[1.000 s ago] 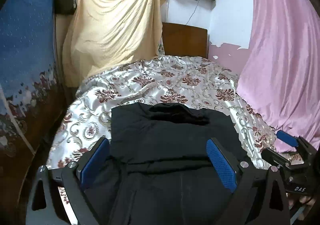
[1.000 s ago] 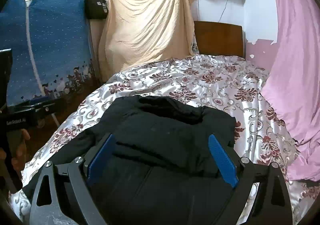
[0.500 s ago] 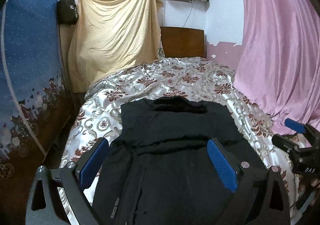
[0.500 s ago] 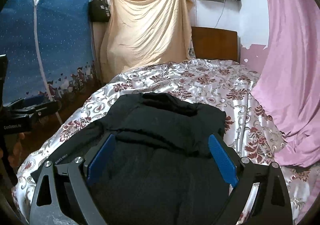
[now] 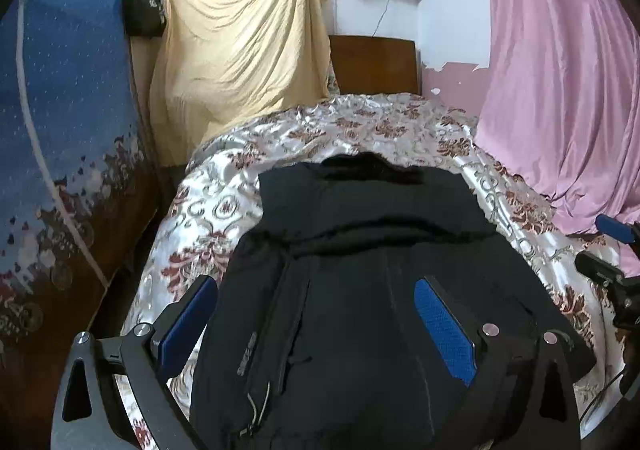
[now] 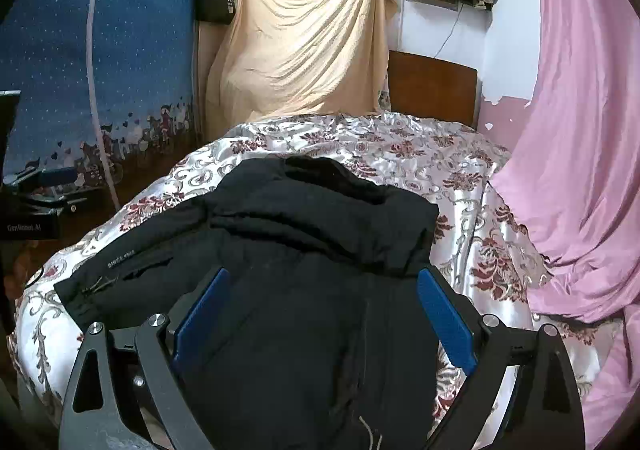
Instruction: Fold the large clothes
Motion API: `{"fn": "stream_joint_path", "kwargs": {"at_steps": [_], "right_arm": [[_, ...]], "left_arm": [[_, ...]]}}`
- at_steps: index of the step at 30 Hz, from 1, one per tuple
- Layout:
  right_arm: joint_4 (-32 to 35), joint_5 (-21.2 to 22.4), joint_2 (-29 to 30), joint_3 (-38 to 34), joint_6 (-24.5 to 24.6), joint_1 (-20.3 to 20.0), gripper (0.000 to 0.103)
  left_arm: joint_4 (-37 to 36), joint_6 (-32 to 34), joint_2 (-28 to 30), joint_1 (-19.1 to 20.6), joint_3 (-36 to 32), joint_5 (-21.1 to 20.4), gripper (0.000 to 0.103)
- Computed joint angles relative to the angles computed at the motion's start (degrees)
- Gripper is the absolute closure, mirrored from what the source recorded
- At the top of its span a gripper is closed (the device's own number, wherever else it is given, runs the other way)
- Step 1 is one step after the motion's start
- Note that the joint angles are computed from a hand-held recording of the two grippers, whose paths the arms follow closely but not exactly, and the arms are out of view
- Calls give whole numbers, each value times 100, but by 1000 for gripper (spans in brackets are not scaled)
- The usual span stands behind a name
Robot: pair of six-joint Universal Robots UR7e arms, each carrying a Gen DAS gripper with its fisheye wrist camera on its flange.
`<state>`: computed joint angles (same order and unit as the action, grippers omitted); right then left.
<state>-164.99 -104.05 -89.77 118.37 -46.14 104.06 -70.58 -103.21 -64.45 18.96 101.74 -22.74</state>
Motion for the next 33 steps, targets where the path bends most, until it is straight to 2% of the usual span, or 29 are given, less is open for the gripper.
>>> {"fn": "stream_joint_path", "kwargs": {"at_steps": [5,8,12,17,26,30,33], "right_arm": [[104,99,-171,168,57,-105,10],[123,144,-205,296,-6,-156,3],[260,129,-295,455,-154,-216,2],[460,-100,-394,623,-426,-301,2],[871,-425,-517,758,-638,-433,2],[979,-549,-584,861,-849,-468,2],[1151,-633,-631,907,-990,-499,2]], "left_arm": [[-94,-143,-72,-65,208,-203,4],[-162,-96,-87,-99,317,-304,4],[-201,19,-63,-109,414,-475,4],[-259,56,-110,-121,556,-677,4],[-277,38,-263,-102,760,-968,4],[-397,272,-402,-162,964,-1092,4],[-1019,817,-675,-227,1336,-1237,4]]}}
